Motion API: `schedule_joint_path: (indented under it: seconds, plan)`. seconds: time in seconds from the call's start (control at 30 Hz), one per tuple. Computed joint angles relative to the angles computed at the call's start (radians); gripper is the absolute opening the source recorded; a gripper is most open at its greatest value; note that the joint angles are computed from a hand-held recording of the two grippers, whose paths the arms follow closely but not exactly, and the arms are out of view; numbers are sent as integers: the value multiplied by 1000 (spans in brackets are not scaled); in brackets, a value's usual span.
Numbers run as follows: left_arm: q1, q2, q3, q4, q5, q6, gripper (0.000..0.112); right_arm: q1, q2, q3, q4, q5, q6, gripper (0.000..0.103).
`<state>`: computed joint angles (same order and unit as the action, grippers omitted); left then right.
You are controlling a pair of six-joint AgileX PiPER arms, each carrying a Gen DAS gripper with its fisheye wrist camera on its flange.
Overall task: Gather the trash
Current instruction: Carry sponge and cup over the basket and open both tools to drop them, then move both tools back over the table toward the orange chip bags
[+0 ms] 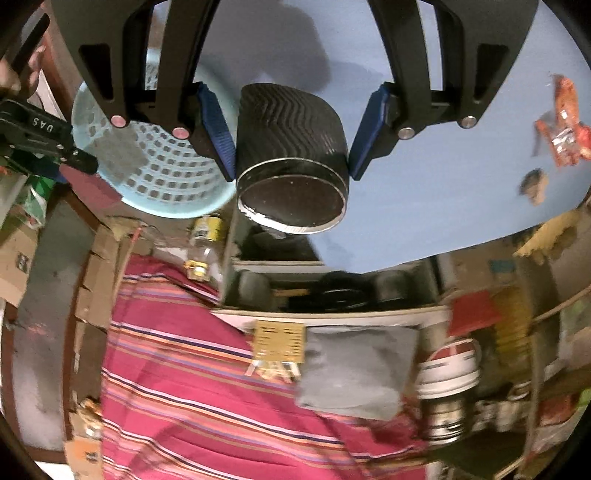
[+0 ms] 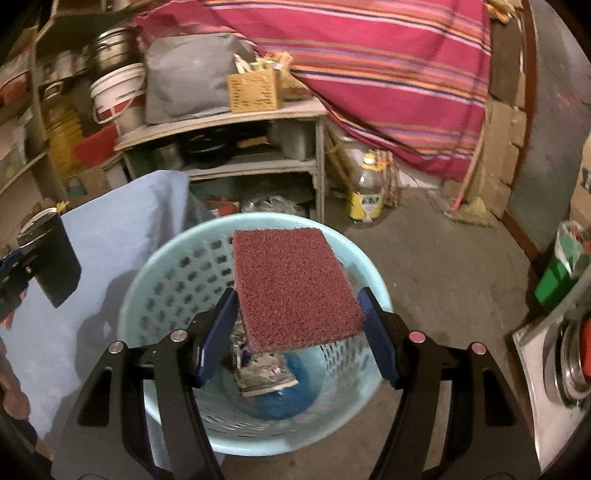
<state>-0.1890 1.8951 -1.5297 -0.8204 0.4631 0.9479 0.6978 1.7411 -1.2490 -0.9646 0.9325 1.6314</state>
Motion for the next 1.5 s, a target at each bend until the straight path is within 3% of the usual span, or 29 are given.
schedule_joint_path:
  seconds: [0.3,0.43,0.5,0.6,0.87,0.9,0.93,0.97,1.33,1.5]
  plan:
    - [-139,94,-120,84,2,-124,62,-57,-47,76,-5,-71,56,66]
    - [-146,133,-178,66,49,-122,62,-72,-30,48,1,-84,30,66]
    - [-146,141,-198,68,72,-129,71,-75,-21,34,8,-81,16,66]
    - [-135,134,-203,54,81,-131,75,-85,-15,29,18,-87,8,66]
    - [-23,66,-151,17,91,-65,83,-81,38,-49,43,-77,-40,70]
    - [-5,61,-147,13,96,-59,83,-76,53,-70,47,-68,-44,74]
    - [14,56,-144,9,101,-52,83,-70,65,-89,46,-53,-42,87]
    - [39,51,-144,9,107,-47,84,-61,80,-112,42,-29,-37,93]
    - [291,10,-68,-72,67,155,88,35,261,-398,33,127,-113,98]
    - [411,77,-152,-53,127,120,89,69,402,-632,73,191,-233,98]
